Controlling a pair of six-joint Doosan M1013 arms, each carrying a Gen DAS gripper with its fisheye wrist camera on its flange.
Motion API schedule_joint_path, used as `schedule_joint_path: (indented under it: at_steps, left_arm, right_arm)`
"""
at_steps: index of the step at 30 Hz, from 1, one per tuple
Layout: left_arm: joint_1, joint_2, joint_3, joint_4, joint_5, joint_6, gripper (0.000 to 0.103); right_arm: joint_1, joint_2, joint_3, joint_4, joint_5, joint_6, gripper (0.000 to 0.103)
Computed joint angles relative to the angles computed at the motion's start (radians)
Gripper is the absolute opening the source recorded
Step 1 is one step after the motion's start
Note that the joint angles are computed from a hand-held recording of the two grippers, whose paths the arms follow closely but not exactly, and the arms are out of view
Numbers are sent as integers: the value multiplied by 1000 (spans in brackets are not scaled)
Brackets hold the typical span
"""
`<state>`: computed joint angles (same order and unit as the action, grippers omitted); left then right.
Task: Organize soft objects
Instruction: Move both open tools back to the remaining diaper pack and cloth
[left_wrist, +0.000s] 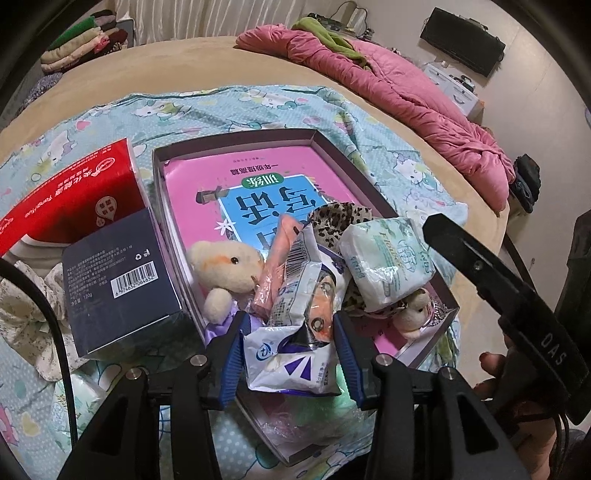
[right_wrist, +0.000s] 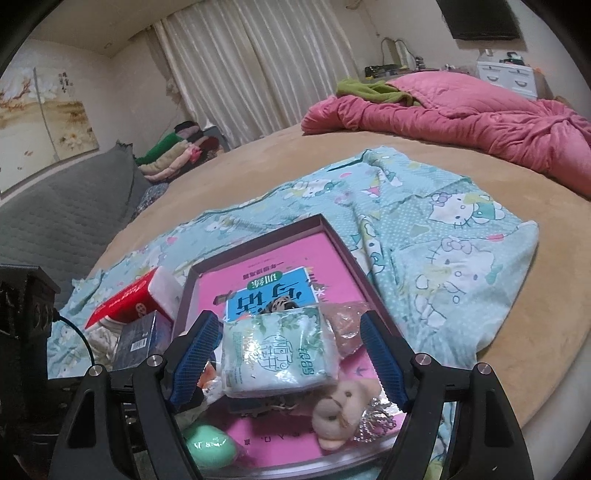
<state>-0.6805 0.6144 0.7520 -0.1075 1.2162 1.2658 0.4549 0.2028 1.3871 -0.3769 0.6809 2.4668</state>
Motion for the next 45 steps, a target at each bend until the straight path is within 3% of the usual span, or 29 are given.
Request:
schedule_joint_path:
  at_steps: [10, 26, 45]
  left_arm:
    - [-1, -22, 22, 12, -35, -1, 55]
    - [-16, -90, 81, 141, -81, -39, 68]
    - [11, -200, 210, 231, -134, -103, 69]
  right_arm:
    - [11, -2, -5, -34, 9, 10, 80]
    - [39, -12, -15, -118, 26, 62, 80]
    - [107, 11, -109, -80, 20, -11, 80]
